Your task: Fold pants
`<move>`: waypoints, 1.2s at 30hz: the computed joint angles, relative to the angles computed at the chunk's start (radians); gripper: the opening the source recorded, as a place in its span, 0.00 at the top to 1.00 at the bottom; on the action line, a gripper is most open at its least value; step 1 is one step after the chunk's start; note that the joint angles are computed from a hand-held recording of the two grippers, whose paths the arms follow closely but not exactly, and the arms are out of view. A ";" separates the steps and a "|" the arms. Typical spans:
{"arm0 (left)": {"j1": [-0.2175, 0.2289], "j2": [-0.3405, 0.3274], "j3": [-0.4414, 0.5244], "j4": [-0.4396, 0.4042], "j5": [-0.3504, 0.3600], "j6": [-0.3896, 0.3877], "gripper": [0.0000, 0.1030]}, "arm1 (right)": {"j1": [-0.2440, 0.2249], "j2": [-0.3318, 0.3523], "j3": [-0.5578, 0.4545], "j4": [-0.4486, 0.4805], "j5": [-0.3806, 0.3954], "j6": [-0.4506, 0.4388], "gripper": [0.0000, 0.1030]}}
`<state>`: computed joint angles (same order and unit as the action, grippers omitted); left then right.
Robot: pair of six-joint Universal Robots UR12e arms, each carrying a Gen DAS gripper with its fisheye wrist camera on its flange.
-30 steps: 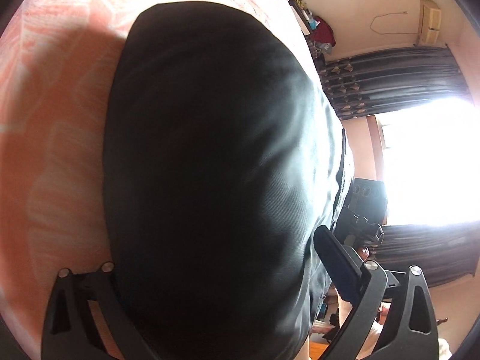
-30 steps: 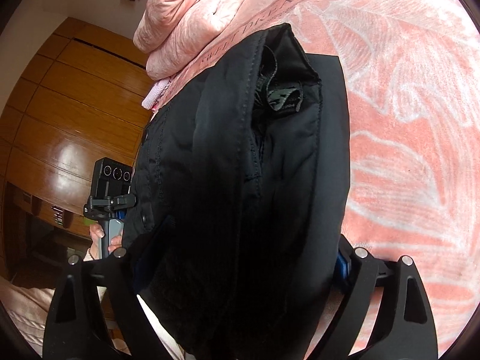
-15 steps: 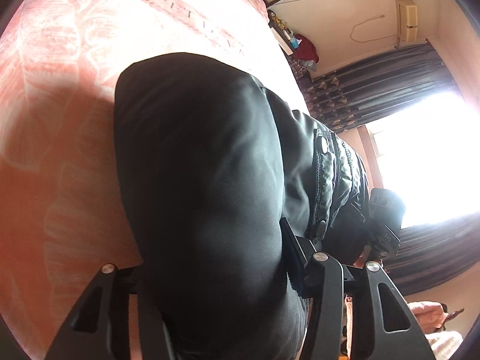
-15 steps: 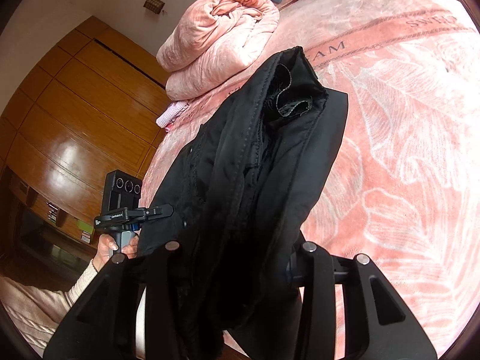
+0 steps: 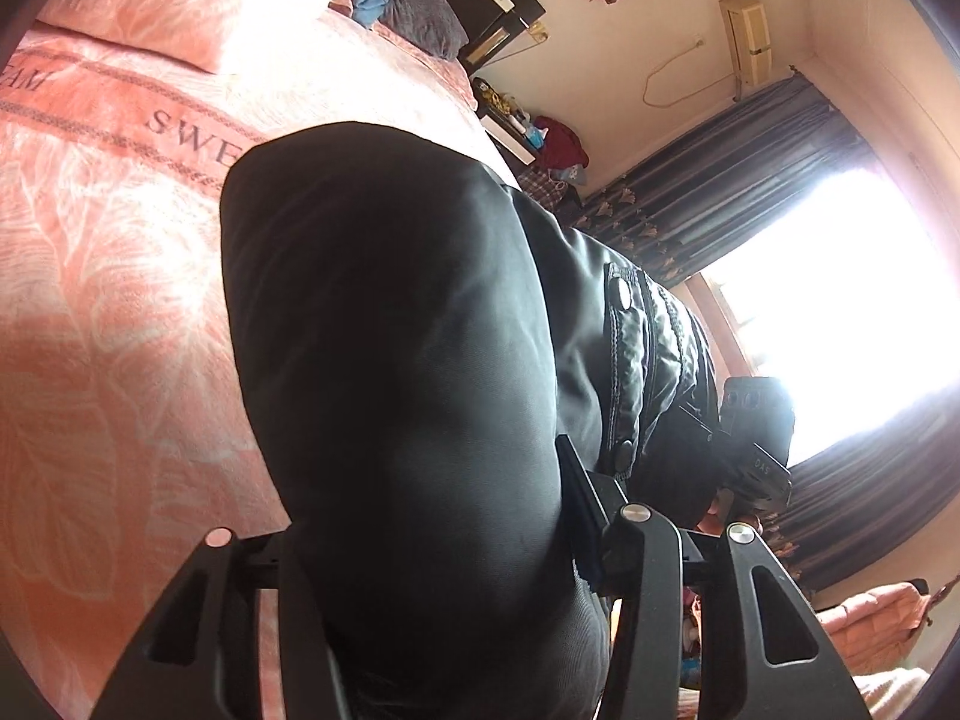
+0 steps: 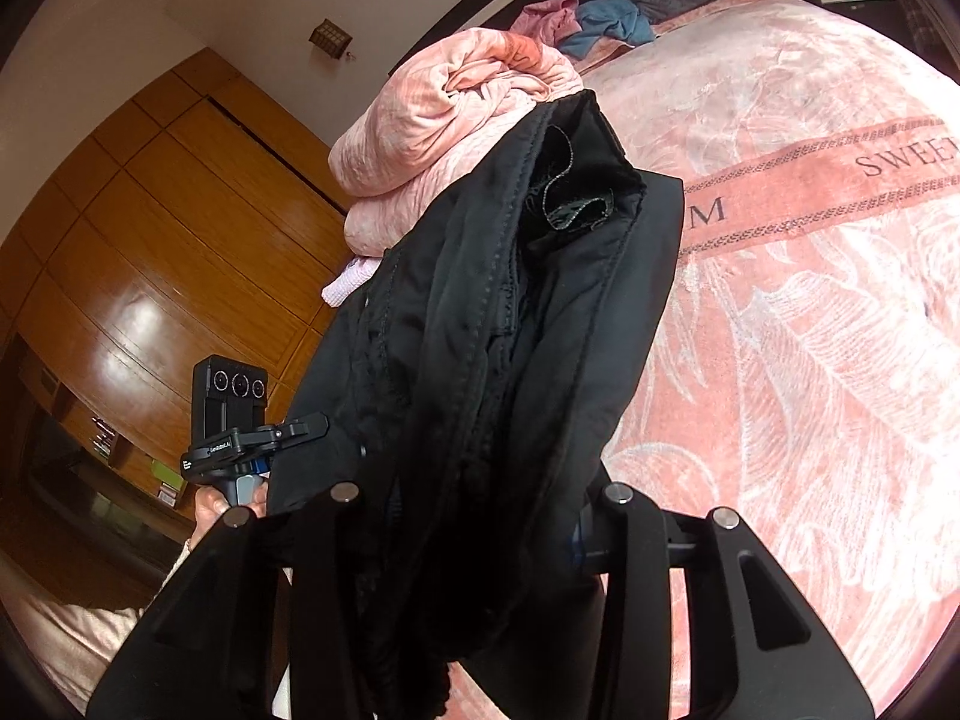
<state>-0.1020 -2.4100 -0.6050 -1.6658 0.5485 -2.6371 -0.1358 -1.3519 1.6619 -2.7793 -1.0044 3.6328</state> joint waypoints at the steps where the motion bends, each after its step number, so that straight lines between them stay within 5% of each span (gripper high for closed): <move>1: -0.003 -0.019 0.034 -0.008 0.007 -0.013 0.53 | -0.004 0.009 -0.011 0.015 0.005 0.000 0.63; 5: -0.027 -0.125 0.216 -0.067 0.037 -0.063 0.53 | -0.016 0.050 -0.053 0.073 0.018 -0.004 0.63; 9: -0.032 -0.181 0.298 -0.115 0.068 -0.080 0.53 | -0.021 0.088 -0.083 0.120 0.032 -0.005 0.63; 18: -0.027 -0.153 0.195 -0.074 0.102 -0.079 0.49 | -0.026 0.129 -0.086 0.172 0.032 0.006 0.54; 23: -0.025 -0.103 0.086 0.020 0.120 -0.099 0.35 | -0.026 0.130 -0.046 0.132 0.017 0.043 0.34; 25: -0.024 -0.096 0.063 0.046 0.125 -0.099 0.29 | -0.027 0.129 -0.025 0.109 0.014 0.069 0.17; 31: -0.016 -0.078 0.010 0.120 0.138 -0.112 0.12 | -0.041 0.102 0.054 -0.019 0.038 0.091 0.16; 36: -0.006 -0.059 -0.029 0.157 0.138 -0.127 0.09 | -0.044 0.063 0.101 -0.037 0.023 0.072 0.16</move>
